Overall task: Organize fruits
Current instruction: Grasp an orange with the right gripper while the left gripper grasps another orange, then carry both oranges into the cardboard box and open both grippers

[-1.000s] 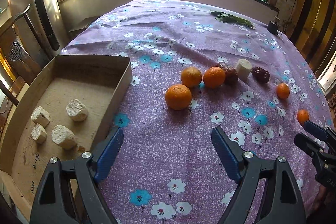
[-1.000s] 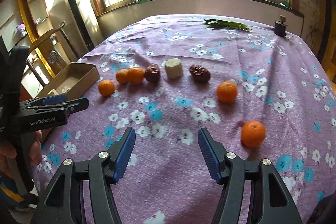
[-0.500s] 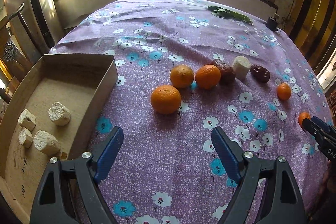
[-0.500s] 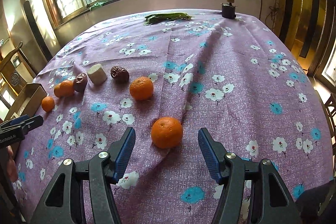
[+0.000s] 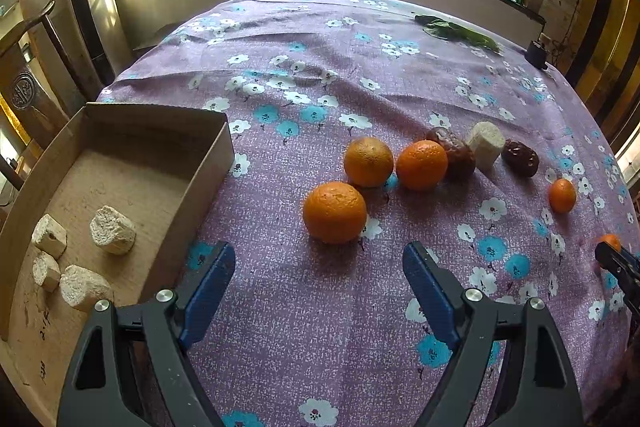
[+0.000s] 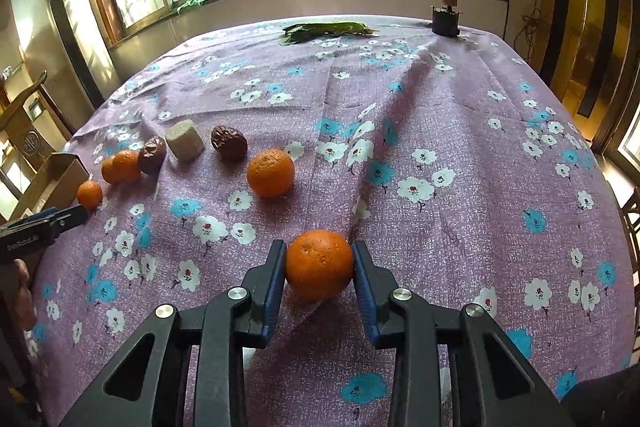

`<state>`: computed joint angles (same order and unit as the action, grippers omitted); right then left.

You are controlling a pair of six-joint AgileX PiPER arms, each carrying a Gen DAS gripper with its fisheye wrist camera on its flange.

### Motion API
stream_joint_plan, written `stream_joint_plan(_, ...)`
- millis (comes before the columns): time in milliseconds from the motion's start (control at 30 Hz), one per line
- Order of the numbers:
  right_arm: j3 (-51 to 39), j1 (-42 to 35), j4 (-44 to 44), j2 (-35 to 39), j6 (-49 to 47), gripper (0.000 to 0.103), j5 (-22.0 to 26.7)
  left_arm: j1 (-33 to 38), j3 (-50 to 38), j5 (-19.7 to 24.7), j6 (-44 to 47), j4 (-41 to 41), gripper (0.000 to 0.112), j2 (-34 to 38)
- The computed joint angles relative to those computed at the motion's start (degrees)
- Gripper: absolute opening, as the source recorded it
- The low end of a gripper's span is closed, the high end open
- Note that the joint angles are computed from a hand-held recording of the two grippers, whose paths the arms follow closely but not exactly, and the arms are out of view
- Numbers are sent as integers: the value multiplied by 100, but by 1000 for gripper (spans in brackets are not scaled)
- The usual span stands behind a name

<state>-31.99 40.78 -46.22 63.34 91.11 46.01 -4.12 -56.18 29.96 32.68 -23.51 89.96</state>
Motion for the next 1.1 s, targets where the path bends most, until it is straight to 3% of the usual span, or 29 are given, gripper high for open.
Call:
stream_joint_plan(167,26,95,-126,-185,67,35,-295,-177,-50,-288,-257,210,85,135)
stream_joint_plan(200,33,85,-121,-200,41,35,-399,-190,-52,-355,-222,168,80,175)
stream_joint_plan(267,38,66,-119,-212,11,35,-581,-183,-130,-342,-214,181,48,322)
stream_joint_plan(333,7,84,-107,-169,-15,35,-669,-94,-161,-247,255,-305,33,382)
stream_joint_plan(667,-181,523,-273,-11,255,35,-711,139,209,-174,775,-645,31,-130)
stream_joint_plan(1100,-1109,1335,-483,933,452,35,-725,1044,748,455,2055,-1416,32,-1226)
